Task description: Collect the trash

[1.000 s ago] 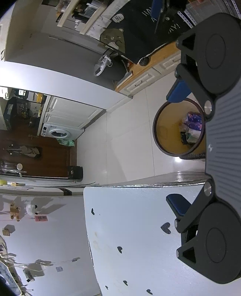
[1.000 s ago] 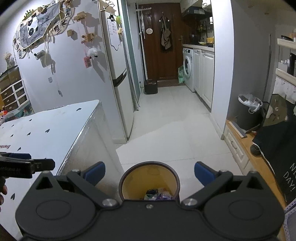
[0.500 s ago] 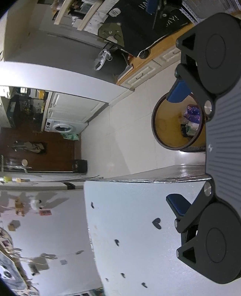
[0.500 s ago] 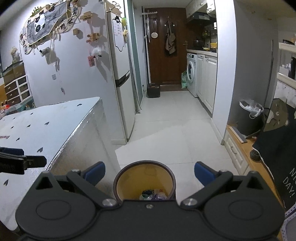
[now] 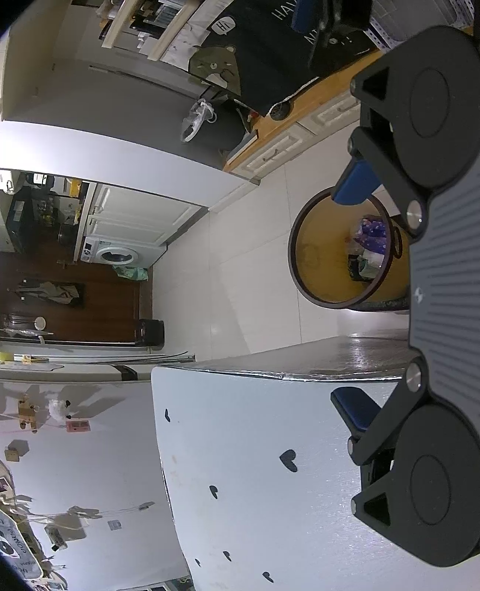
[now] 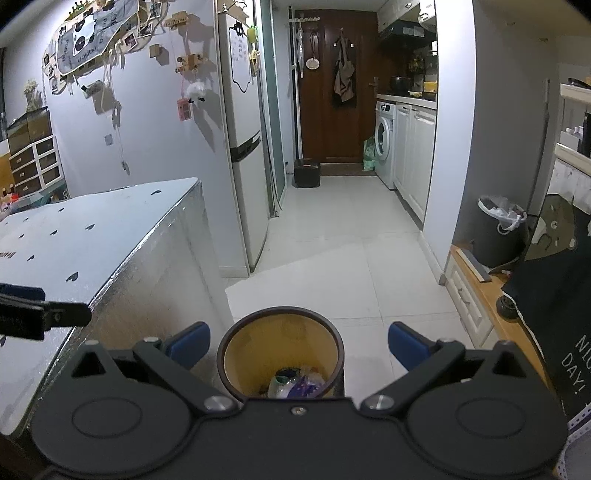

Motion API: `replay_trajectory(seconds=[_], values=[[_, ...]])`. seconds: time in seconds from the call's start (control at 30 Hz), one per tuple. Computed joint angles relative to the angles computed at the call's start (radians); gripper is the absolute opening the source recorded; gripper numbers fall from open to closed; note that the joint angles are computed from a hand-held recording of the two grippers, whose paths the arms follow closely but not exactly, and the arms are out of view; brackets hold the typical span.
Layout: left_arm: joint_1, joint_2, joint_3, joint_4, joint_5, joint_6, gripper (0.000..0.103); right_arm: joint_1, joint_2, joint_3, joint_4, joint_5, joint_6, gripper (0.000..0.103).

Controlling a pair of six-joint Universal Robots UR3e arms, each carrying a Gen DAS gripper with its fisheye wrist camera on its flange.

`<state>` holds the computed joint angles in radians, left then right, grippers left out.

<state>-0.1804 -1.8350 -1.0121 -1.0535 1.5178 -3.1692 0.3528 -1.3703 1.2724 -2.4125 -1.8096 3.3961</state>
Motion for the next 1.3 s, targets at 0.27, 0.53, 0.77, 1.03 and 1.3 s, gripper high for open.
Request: replay_trajectory(seconds=[0.27, 0.53, 0.77, 1.03, 1.3], values=[[-0.002, 0.014, -0.026, 0.011, 0.013, -0.001, 0.103, -0.006, -0.003, 0.011, -0.018, 0.013, -0.017, 0.103], [-0.003, 0.011, -0.016, -0.005, 0.012, 0.001, 0.103, -0.008, 0.003, -0.005, -0.009, 0.023, -0.035, 0.103], [-0.004, 0.009, -0.011, -0.009, 0.013, 0.0, 0.103, -0.011, -0.006, 0.008, -0.013, 0.027, -0.037, 0.103], [-0.003, 0.007, -0.008, -0.01, 0.012, 0.002, 0.103, -0.015, -0.007, 0.007, -0.01, 0.031, -0.038, 0.103], [-0.002, 0.002, 0.0, -0.012, 0.014, 0.002, 0.103, -0.015, -0.008, 0.008, -0.01, 0.032, -0.038, 0.103]])
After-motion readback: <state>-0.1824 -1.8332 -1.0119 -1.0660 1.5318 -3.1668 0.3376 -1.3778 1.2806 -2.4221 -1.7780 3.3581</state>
